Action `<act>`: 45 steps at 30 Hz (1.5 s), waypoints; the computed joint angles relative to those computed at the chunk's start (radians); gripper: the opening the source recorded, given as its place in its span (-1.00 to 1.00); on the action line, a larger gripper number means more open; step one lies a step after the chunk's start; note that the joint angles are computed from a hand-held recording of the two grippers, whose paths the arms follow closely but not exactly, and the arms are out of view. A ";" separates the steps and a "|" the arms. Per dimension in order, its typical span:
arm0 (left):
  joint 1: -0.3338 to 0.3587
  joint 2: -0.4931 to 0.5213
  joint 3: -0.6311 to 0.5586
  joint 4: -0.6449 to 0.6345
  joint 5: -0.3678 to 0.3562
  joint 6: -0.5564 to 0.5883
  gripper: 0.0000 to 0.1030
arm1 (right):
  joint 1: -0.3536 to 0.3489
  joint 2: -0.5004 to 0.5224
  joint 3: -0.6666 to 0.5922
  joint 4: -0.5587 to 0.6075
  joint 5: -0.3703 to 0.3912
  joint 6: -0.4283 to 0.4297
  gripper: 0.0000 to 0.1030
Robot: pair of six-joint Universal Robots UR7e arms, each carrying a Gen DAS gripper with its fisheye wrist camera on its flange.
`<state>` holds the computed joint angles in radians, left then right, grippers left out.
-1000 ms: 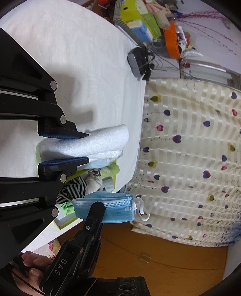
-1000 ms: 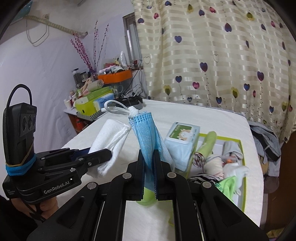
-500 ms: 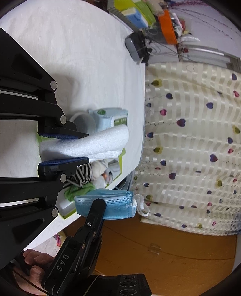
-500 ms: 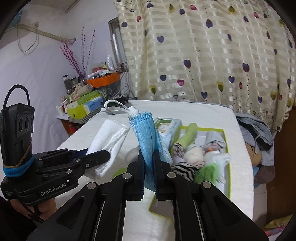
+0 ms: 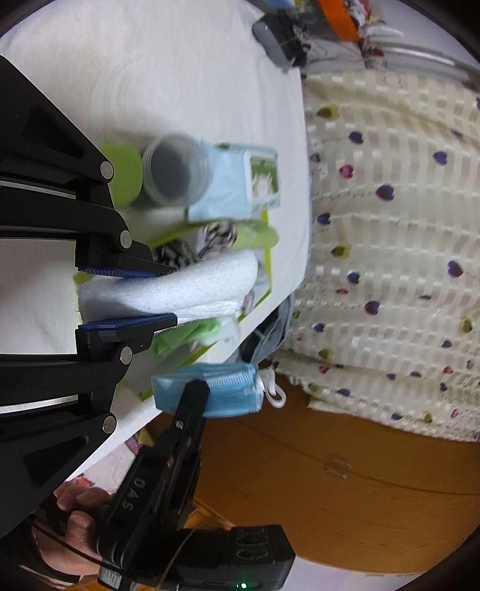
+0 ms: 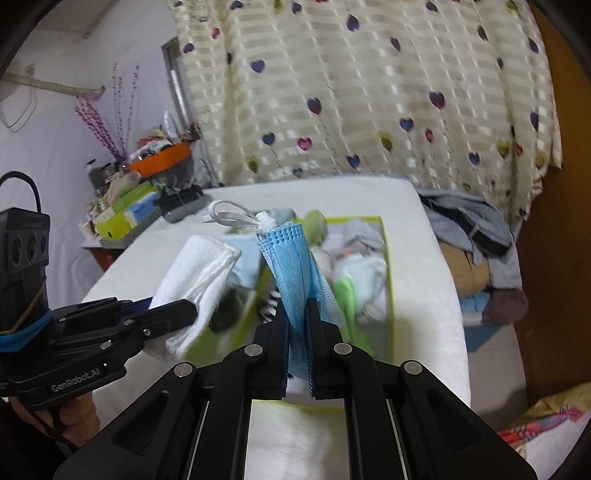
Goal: Organize soft objects
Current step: 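Carry the towel with the left tool while the right carries the mask over the box, then lower the towel and mask into the box and open both tools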
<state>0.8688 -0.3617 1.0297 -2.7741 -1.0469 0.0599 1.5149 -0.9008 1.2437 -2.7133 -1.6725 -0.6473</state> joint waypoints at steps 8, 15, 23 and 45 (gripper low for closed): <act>0.014 0.064 -0.087 0.106 -0.042 -0.015 -0.68 | -0.026 0.041 -0.053 0.061 -0.075 0.028 -0.84; 0.032 0.119 -0.184 0.215 -0.053 -0.041 -0.68 | -0.039 0.081 -0.107 0.110 -0.119 0.045 -0.84; 0.044 0.180 -0.296 0.285 -0.036 -0.057 -0.68 | -0.039 0.115 -0.157 0.133 -0.115 0.049 -0.84; 0.020 0.097 -0.149 0.137 -0.029 -0.017 -0.56 | -0.022 0.045 -0.051 0.039 -0.070 0.007 -0.33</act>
<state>0.8890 -0.2646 0.8809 -2.6367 -1.0761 0.0431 1.4928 -0.8561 1.1932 -2.6740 -1.7429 -0.6401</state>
